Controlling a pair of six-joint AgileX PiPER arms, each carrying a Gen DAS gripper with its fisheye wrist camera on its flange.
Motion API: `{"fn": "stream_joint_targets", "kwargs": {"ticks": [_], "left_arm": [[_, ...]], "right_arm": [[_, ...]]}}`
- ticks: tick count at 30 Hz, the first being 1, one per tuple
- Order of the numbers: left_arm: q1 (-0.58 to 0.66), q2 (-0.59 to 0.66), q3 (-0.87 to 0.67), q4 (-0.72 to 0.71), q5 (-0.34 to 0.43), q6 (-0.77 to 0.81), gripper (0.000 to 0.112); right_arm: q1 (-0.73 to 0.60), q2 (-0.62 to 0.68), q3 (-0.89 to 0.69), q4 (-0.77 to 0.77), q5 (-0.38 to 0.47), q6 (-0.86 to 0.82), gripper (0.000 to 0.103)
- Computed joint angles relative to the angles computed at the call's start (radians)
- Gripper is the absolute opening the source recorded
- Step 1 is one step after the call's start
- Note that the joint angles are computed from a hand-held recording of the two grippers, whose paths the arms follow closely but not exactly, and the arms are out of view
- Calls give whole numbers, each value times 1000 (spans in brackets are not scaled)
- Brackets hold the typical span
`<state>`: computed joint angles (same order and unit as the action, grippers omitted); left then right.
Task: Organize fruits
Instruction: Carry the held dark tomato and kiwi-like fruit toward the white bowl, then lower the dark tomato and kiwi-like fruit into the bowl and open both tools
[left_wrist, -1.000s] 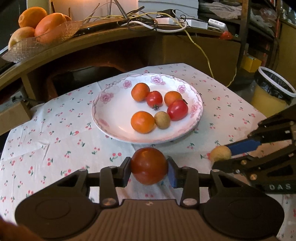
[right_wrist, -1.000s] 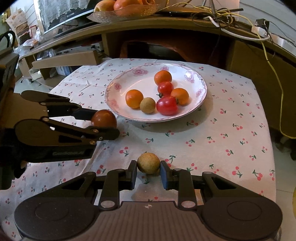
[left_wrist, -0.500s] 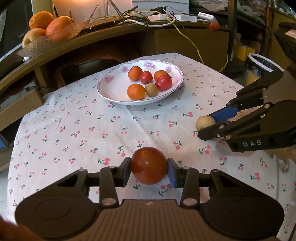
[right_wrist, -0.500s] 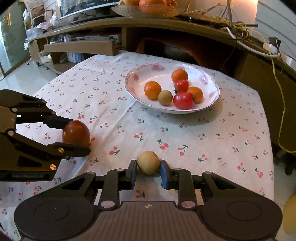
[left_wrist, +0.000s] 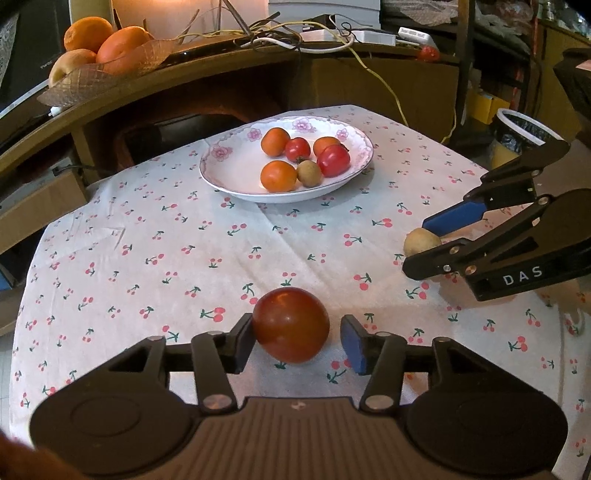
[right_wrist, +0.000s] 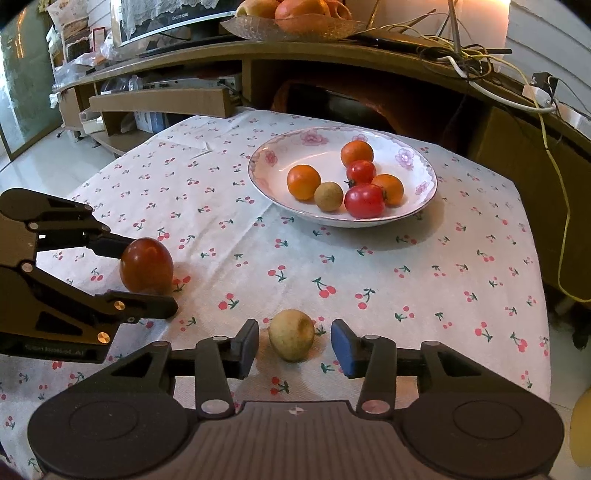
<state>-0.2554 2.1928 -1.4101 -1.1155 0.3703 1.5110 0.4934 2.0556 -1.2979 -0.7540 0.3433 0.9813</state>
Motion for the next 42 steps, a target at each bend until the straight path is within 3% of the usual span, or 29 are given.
{"fn": "stream_joint_targets", "kwargs": {"ticks": [2,4,5,8,13,26,34,42], "left_arm": [[0,-2,5,-9,-5,8,56],[0,-5,9,-7,-11,-7,53],[0,-6,9,-5,-14,-17,47],[0,-2,-16,73,-2,-115,44],[-6,-3,-27,89,10,-135,44],[-40,31,-181,148,21,-268,44],[-73,107,-359,327,33,-477,44],[-100,222,-563,529,109,-688,44]], "right_arm": [[1,-5,2,-7,4,10,41],[0,-4,-3,31,11,-30,29],[-2,-6,-2,48,5,-44,26],[14,-3,-13,32,36,-38,25],[16,-3,-31,29,57,-31,25],[-17,4,-112,27,44,-3,25],[-50,59,-233,21,69,4,26],[-82,125,-333,117,86,-83,26]]}}
